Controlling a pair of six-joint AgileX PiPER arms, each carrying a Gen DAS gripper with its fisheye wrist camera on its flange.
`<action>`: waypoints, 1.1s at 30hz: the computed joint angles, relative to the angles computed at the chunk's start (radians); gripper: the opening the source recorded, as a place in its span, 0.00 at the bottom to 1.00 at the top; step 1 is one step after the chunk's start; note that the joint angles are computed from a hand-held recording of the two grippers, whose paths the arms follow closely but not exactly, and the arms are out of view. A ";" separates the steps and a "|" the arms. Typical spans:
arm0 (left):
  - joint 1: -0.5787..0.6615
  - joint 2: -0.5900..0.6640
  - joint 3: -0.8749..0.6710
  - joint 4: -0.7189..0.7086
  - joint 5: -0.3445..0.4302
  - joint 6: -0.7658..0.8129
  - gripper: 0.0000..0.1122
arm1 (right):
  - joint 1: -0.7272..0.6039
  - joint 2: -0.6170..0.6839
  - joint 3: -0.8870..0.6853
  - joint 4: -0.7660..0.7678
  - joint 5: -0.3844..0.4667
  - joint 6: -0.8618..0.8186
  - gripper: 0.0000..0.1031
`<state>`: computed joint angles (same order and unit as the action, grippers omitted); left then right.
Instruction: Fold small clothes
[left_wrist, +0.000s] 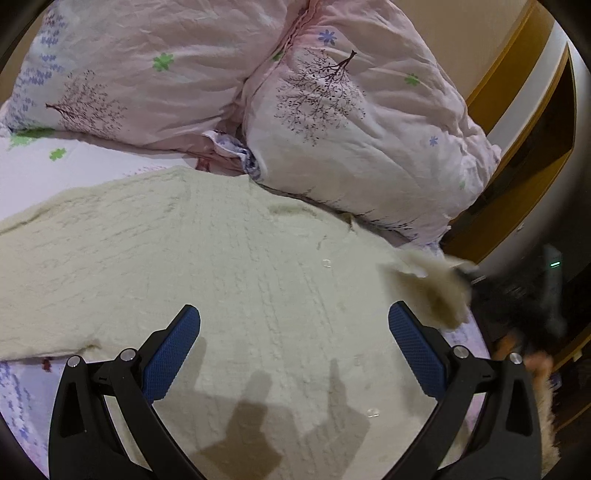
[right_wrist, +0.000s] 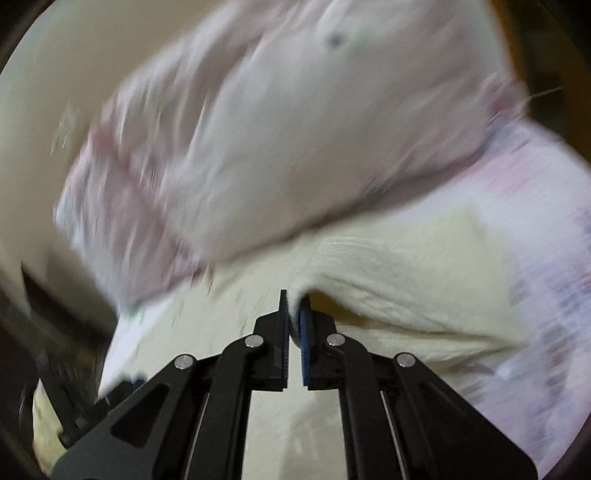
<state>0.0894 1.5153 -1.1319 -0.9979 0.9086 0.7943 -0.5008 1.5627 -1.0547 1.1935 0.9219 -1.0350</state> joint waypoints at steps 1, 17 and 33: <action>-0.001 0.005 -0.004 -0.007 0.008 -0.003 0.90 | 0.055 0.034 0.000 -0.035 -0.017 0.026 0.04; 0.021 0.094 -0.065 -0.025 0.114 -0.048 0.90 | -0.072 0.173 -0.017 0.062 -0.006 0.213 0.34; 0.074 0.189 -0.085 -0.074 0.207 -0.103 0.80 | 0.439 -0.011 0.061 -0.178 -0.295 -0.064 0.22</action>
